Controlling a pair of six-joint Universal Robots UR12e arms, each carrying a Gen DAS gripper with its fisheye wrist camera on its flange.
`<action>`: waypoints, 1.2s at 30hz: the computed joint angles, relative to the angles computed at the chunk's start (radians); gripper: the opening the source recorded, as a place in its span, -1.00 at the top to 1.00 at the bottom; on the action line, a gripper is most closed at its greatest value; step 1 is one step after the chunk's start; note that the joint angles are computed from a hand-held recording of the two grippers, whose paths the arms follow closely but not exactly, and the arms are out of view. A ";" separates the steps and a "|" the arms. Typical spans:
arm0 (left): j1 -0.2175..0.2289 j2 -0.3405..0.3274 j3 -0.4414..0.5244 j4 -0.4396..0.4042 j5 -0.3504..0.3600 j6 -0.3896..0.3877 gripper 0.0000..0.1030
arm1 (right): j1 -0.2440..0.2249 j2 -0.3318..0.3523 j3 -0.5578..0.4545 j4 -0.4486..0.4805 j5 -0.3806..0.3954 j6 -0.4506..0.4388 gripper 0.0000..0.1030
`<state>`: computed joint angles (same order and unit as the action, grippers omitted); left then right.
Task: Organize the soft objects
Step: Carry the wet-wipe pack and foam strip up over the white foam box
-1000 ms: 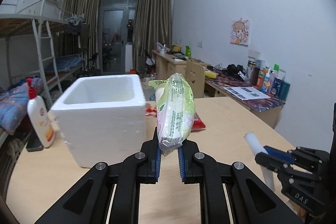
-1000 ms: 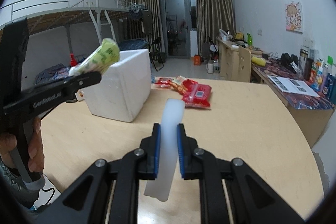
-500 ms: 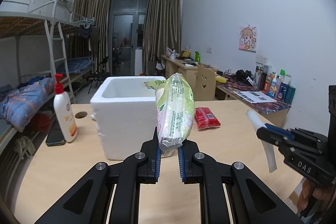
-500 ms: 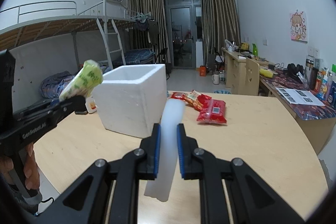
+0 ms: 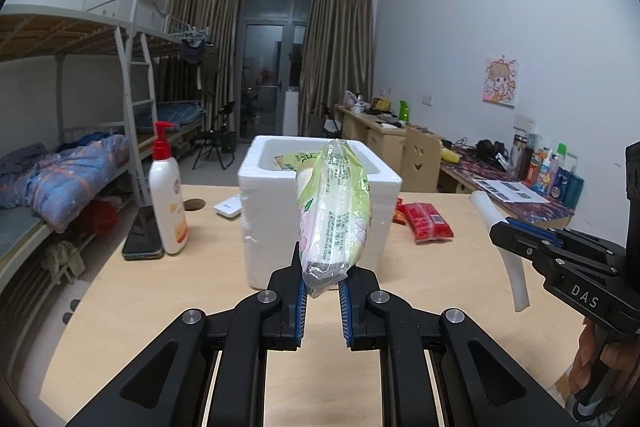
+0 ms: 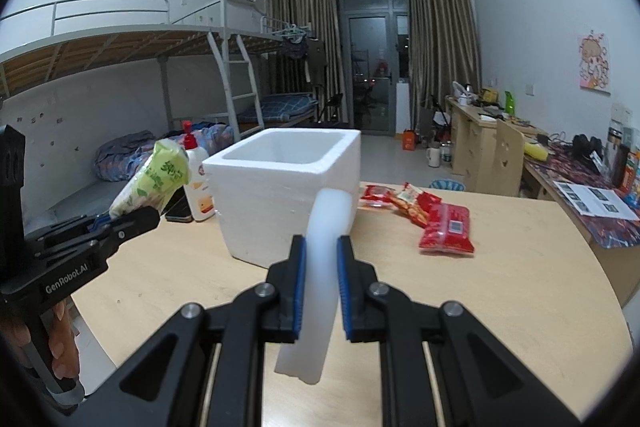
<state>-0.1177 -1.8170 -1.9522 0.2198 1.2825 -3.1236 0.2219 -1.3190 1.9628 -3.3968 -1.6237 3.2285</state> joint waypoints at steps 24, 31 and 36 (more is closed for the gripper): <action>0.036 -0.003 -0.005 -0.006 0.026 -0.052 0.71 | 0.014 0.047 -0.074 0.033 0.088 -0.035 0.65; 0.035 -0.015 0.021 -0.026 0.009 -0.036 0.71 | 0.010 0.045 -0.078 0.043 0.076 -0.027 0.65; 0.030 -0.024 0.065 -0.050 0.017 -0.034 0.71 | 0.009 0.047 -0.097 0.050 0.074 -0.028 0.65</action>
<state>-0.0880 -1.8408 -1.8875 0.1695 1.2994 -3.1581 0.2312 -1.2720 1.8657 -3.3467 -1.5500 3.2008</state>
